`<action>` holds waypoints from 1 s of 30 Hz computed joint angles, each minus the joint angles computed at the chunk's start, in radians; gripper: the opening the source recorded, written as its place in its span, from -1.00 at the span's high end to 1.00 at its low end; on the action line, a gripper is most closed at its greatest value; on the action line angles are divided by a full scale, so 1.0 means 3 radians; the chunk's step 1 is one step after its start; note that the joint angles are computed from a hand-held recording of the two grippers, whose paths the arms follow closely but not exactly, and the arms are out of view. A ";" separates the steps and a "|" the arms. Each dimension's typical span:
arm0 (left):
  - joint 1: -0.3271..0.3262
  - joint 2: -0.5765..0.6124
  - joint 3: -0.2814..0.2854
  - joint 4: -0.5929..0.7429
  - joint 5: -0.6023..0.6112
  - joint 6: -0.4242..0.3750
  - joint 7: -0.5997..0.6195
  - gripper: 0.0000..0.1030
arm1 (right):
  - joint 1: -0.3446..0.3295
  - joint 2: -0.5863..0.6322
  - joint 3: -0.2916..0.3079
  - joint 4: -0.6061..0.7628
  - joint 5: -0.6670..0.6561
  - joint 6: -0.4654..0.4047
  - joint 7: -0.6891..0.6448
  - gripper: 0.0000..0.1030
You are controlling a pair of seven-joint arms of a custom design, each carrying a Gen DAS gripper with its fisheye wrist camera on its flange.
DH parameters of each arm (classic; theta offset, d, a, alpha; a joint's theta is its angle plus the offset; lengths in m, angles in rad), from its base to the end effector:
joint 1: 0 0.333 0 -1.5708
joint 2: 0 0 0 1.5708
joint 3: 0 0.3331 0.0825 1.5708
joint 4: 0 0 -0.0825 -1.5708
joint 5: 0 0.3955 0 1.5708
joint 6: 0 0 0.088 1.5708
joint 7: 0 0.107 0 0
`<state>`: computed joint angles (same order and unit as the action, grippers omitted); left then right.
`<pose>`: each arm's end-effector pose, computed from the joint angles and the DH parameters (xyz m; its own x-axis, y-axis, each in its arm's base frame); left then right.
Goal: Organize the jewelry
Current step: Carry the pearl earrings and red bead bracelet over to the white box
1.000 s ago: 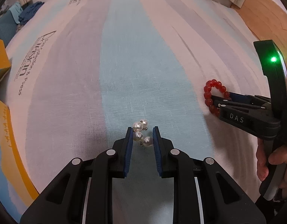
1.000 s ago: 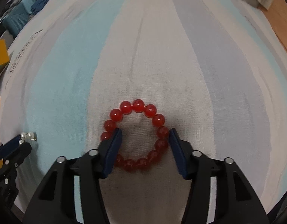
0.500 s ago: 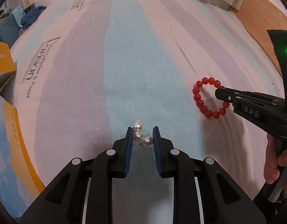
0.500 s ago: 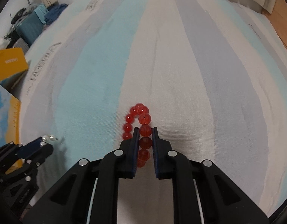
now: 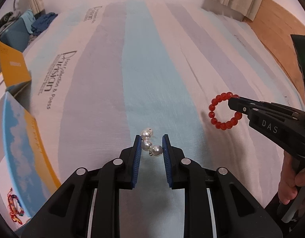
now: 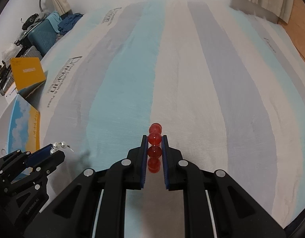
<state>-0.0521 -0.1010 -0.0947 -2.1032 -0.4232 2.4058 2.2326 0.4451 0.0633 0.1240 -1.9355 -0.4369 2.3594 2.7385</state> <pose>0.5588 -0.0869 0.5187 -0.5407 -0.8373 0.0810 -0.7537 0.4394 -0.4888 0.5243 0.3271 0.5034 -0.3060 -0.9441 -0.1231 -0.8235 0.3273 -0.4634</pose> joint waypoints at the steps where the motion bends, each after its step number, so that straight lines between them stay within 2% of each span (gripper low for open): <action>1: 0.0007 -0.0026 0.0010 -0.0005 -0.0012 -0.0007 0.0007 0.60 | 0.0012 -0.0007 0.0008 0.0025 -0.0021 -0.0024 0.0014 0.76; 11: 0.0086 -0.0199 0.0127 0.0001 -0.0060 -0.0085 0.0091 0.60 | 0.0144 0.0049 0.0071 0.0342 -0.0159 -0.0227 0.0066 0.76; 19: 0.0174 -0.0326 0.0254 0.0051 -0.0144 -0.0156 0.0193 0.60 | 0.0331 0.0252 0.0084 0.0796 -0.0292 -0.0383 0.0058 0.76; 30: 0.0399 -0.0366 0.0439 0.0199 -0.0240 -0.0269 0.0339 0.60 | 0.0747 0.0874 -0.0007 0.1882 -0.0372 -0.0663 -0.0198 0.76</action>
<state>0.0674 -0.2109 0.0369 -2.0435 -0.4952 2.3251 2.3343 0.6693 0.3255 0.1220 -1.3709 -0.5486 2.1606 2.6790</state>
